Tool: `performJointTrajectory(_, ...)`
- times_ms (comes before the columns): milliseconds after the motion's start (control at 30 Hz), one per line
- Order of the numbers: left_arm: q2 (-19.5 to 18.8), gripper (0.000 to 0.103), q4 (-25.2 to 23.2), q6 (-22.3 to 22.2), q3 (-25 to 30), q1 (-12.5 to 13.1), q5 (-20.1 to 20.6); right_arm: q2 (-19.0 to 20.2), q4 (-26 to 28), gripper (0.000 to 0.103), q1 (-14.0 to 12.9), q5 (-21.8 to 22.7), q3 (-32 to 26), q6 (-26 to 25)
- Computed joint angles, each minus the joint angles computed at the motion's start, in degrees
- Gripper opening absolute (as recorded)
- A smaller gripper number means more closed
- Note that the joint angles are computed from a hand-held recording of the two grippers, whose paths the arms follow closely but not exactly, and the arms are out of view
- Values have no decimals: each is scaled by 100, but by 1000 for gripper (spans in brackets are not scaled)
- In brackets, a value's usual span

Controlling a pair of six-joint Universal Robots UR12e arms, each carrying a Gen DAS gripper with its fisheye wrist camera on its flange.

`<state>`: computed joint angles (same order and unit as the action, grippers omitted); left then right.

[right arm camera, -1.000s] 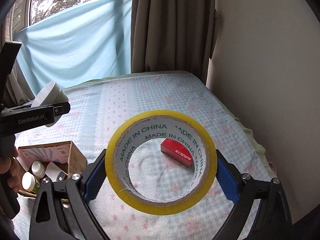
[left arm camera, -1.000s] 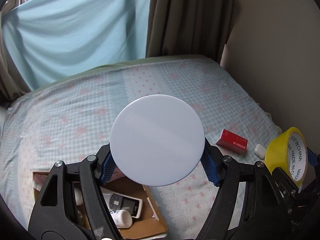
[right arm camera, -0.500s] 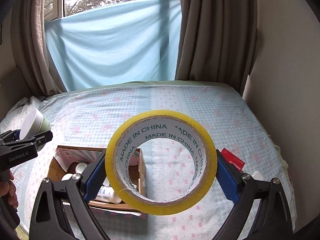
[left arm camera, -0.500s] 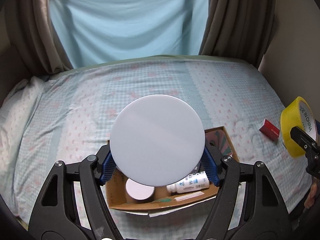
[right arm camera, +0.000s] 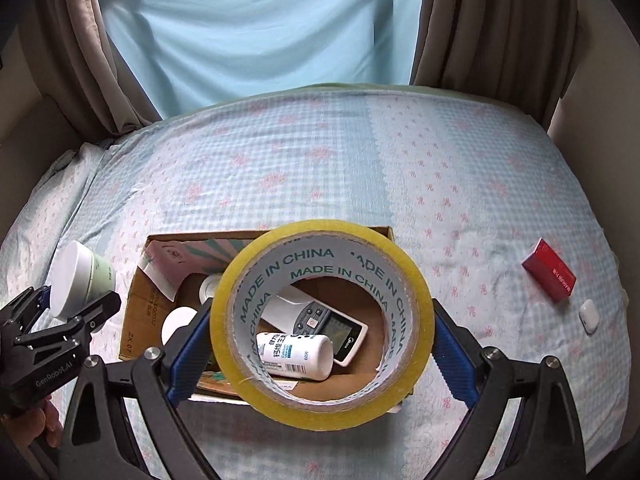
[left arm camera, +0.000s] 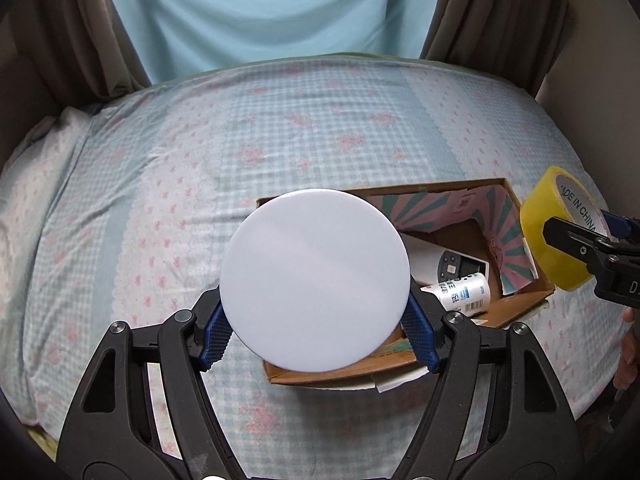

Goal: Organize rigid objects
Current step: 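Lift the jar and tape and carry both over the cardboard box, then lower the jar and tape into the box and open both tools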

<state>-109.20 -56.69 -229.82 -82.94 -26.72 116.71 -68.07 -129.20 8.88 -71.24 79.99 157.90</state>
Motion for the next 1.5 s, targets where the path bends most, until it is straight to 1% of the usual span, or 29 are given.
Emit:
performJointTrajectory(67,-53,70,104,215,-27,24,-196,99,175,95,51,-89,-84,7)
performJointTrajectory(167,-182,70,296,663,-9,67,-478,249,409,95,106,-172,-206,33)
performJointTrajectory(233,-305,70,342,1023,65,115,-703,413,649,95,151,-212,-376,50)
performJointTrajectory(367,-517,70,488,1479,197,184,-973,756,1105,95,208,-289,-742,182)
performJointTrajectory(433,-616,70,414,1757,306,199,-1074,956,1564,95,224,-293,-1036,251)
performJointTrajectory(500,-686,70,329,1950,385,219,-1236,1144,2077,95,212,-183,-1336,292)
performJointTrajectory(567,-730,70,263,2015,431,227,-1341,1236,2231,95,202,-128,-1469,364)
performJointTrajectory(633,-765,70,196,2037,470,235,-1420,1267,2235,95,211,-219,-1520,318)
performJointTrajectory(733,-811,70,75,2061,537,239,-1482,1313,2380,95,198,-128,-1610,397)
performJointTrajectory(833,-848,70,-65,2102,611,237,-1494,1373,2590,96,213,-187,-1737,403)
performJointTrajectory(933,-845,70,-106,2162,626,263,-1670,1406,2736,96,194,-93,-1816,464)
performJointTrajectory(967,-841,72,-132,2168,630,259,-1669,1428,2828,96,186,-78,-1868,529)
performJointTrajectory(1000,-841,90,-185,2195,653,236,-1589,1446,2903,96,181,-75,-1913,593)
performJointTrajectory(1033,-832,101,-204,2232,667,210,-1473,1449,2949,98,163,-4,-1929,625)
performJointTrajectory(1067,-802,103,-147,2261,644,183,-1334,1435,2960,103,124,193,-1911,638)
performJointTrajectory(1100,-776,103,-138,2266,633,165,-1255,1386,2827,103,91,341,-1829,716)
performJointTrajectory(1133,-750,103,-154,2273,619,171,-1275,1321,2592,103,70,409,-1710,828)
performJointTrajectory(1167,-729,103,-196,2252,612,171,-1265,1279,2428,103,61,432,-1638,883)
performJointTrajectory(1200,-709,103,-226,2220,602,166,-1224,1260,2382,103,63,399,-1622,859)
performJointTrajectory(1267,-657,103,-222,2148,557,174,-1240,1225,2393,103,82,296,-1613,733)
performJointTrajectory(1367,-553,103,-134,1987,446,185,-1263,1146,2539,103,76,368,-1573,538)
performJointTrajectory(1500,-482,103,-139,1854,410,148,-1199,1038,2506,103,71,380,-1463,493)
